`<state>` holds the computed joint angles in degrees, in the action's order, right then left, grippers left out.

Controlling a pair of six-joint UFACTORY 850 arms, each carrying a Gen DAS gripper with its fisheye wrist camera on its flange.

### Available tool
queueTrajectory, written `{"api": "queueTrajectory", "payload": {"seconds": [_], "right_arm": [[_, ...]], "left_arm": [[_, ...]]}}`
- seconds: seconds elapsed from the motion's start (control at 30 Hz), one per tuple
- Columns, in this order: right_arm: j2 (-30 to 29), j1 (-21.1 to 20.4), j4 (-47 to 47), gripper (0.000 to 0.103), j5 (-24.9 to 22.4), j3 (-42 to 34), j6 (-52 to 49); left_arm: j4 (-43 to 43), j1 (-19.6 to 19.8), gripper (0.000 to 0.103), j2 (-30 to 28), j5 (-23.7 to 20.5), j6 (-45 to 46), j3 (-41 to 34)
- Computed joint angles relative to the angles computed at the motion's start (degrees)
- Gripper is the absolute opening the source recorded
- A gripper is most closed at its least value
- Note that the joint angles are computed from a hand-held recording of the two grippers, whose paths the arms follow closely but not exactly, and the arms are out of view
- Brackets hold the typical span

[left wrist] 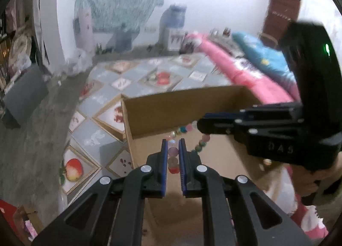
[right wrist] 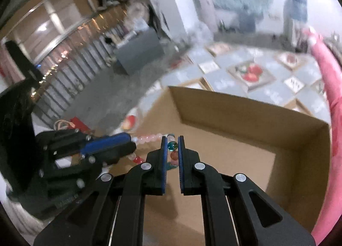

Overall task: Organize jewelry
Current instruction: 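Lift the bracelet with the right gripper into the box and open, then move both grippers back toward the pink smartwatch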

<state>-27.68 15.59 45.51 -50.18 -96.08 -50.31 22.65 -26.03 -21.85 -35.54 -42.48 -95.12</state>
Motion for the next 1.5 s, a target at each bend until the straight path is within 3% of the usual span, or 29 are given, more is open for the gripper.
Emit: {"api": "queueTrajectory", "payload": {"seconds": [0.13,0.27,0.4,0.5,0.67,0.8,0.97,1.13,1.23,1.3,1.5], "right_arm": [[-9.23,1.70,-8.34,0.007,-5.14,-11.37,10.97],[-14.25,2.30,-11.97,0.008,-8.80,-17.73,15.97],[-15.62,1.99,-12.55,0.019,-9.07,-19.41,17.49],[-14.83,0.82,-9.45,0.021,-9.02,-18.48,16.51],[-5.75,-2.87,0.89,0.021,-4.56,-7.82,6.48],[4.64,-7.81,12.24,0.032,-1.75,4.89,-6.93],[15.51,-16.13,23.12,0.037,-4.20,19.90,-19.81],[22.56,-20.92,25.18,0.053,-4.93,32.15,-26.25],[23.36,-20.40,21.92,0.057,-5.64,36.07,-25.76],[23.98,-18.86,19.28,0.057,-3.68,37.95,-25.84],[24.72,-12.27,13.83,0.058,7.15,42.10,-29.38]], "left_arm": [[-3.98,1.52,0.010,-5.85,-4.75,5.52,-6.06],[-3.52,1.59,0.010,-9.78,-9.32,6.76,-10.93],[-3.36,1.63,0.015,-10.64,-9.78,6.23,-11.51],[-2.46,1.41,0.017,-8.85,-7.79,3.91,-9.31],[4.16,0.31,0.026,-3.78,-4.00,-4.00,-4.00],[15.57,-2.16,0.040,2.45,-2.81,-15.04,2.73],[24.89,-5.55,0.045,9.59,-3.65,-25.29,10.93],[29.74,-9.04,0.047,14.09,-7.26,-34.12,17.53],[29.86,-10.77,0.048,15.19,-9.27,-36.71,20.23],[28.12,-11.35,0.048,14.82,-9.66,-36.85,21.22],[23.85,-12.50,0.048,10.94,-11.17,-35.75,21.44]]}}
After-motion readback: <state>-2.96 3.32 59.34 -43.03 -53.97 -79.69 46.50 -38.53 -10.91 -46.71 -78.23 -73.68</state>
